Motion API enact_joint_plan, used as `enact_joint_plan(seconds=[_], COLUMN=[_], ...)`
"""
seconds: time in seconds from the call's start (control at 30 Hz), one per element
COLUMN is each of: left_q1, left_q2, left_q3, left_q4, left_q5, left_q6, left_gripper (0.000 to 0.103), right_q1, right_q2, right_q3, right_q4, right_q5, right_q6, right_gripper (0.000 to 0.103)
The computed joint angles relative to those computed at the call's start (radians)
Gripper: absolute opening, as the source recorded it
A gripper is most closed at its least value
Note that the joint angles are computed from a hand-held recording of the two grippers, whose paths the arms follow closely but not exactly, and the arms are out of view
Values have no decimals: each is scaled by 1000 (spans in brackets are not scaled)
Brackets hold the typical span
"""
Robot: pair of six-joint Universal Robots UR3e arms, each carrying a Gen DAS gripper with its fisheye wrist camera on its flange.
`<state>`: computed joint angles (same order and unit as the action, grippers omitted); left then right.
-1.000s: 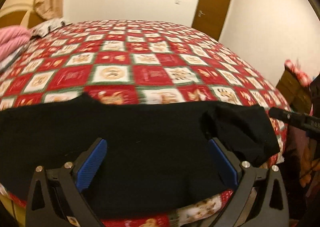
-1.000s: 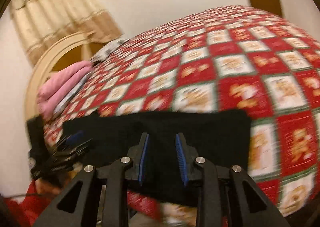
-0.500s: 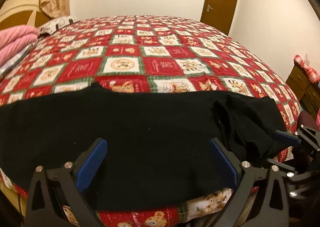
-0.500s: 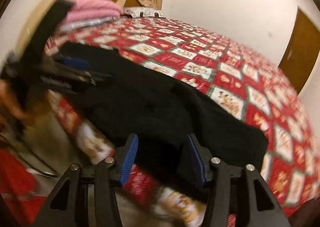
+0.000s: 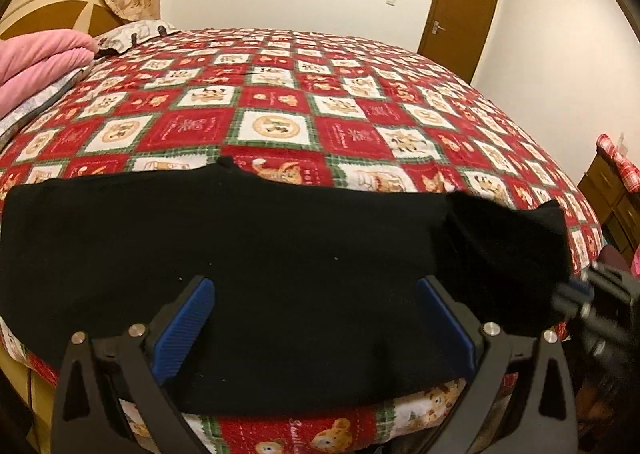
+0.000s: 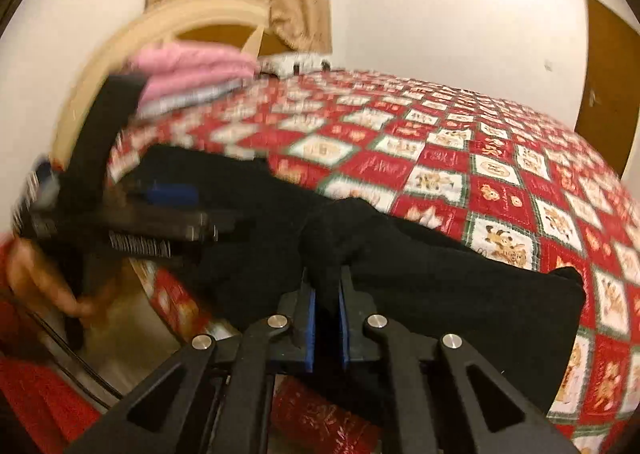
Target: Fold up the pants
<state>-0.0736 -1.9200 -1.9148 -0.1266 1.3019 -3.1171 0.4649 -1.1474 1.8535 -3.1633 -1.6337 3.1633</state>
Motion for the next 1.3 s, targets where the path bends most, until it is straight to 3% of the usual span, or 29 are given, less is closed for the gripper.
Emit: enact_joint_plan(seconds=[0.1,0.17,0.23,0.27,0.4,0.47,0.5,0.53,0.57,0.7,0.77,0.83,0.9,1.0,1.1,1.13,1.23,1.3], left_q1=[-8,-17,-21,-26,-40,-64,-77,-93,-122,-221,-226,-194,-144,-106,-119,-134,-144,-160], left_q2=[0,3,7,10,23,18,10,-1,-24,-111,-128,-123,-139,-199,-242,-250,-266,-282], left_q3=[0,1,2,7,23,55,76,100,142,268,281,259,273,328,364,363,389,418], left_q4=[1,6,11,14,40,41,36,27,11,-41,-64,-66,-105,-159,-167,-132,-138,-154], left_q5=[10,22,25,24,-6,-16,-20,-22,-13,89,94,34,-73,-191,-203,-182,-221,-223], left_q6=[13,26,36,40,54,62,66,69,76,112,121,103,56,-5,-31,-34,-14,5], left_gripper=[103,103,103,103,103,103,103,103,103,103,103,103,103,103,102,100,74,71], right_q1=[-8,-12,-21,-38,-162,-205,-227,-272,-322,-505,-584,-624,-600,-589,-608,-617,-625,-637], right_q2=[55,50,-1,-46,-277,-355,-378,-393,-402,-405,-440,-463,-441,-408,-399,-388,-354,-337], right_q3=[-30,10,40,86,315,355,354,350,349,404,474,534,536,525,545,553,554,567], right_q4=[99,46,54,23,-146,-145,-112,-64,-21,29,13,-9,-19,-22,-46,-55,-55,-79], right_q5=[16,29,56,95,225,152,102,69,83,229,345,403,372,360,383,390,394,413], right_q6=[5,5,3,3,41,74,86,99,110,168,189,192,202,197,206,212,233,249], right_gripper=[17,24,56,58,58,57,50,31,26,26,26,38,49,49,49,49,49,49])
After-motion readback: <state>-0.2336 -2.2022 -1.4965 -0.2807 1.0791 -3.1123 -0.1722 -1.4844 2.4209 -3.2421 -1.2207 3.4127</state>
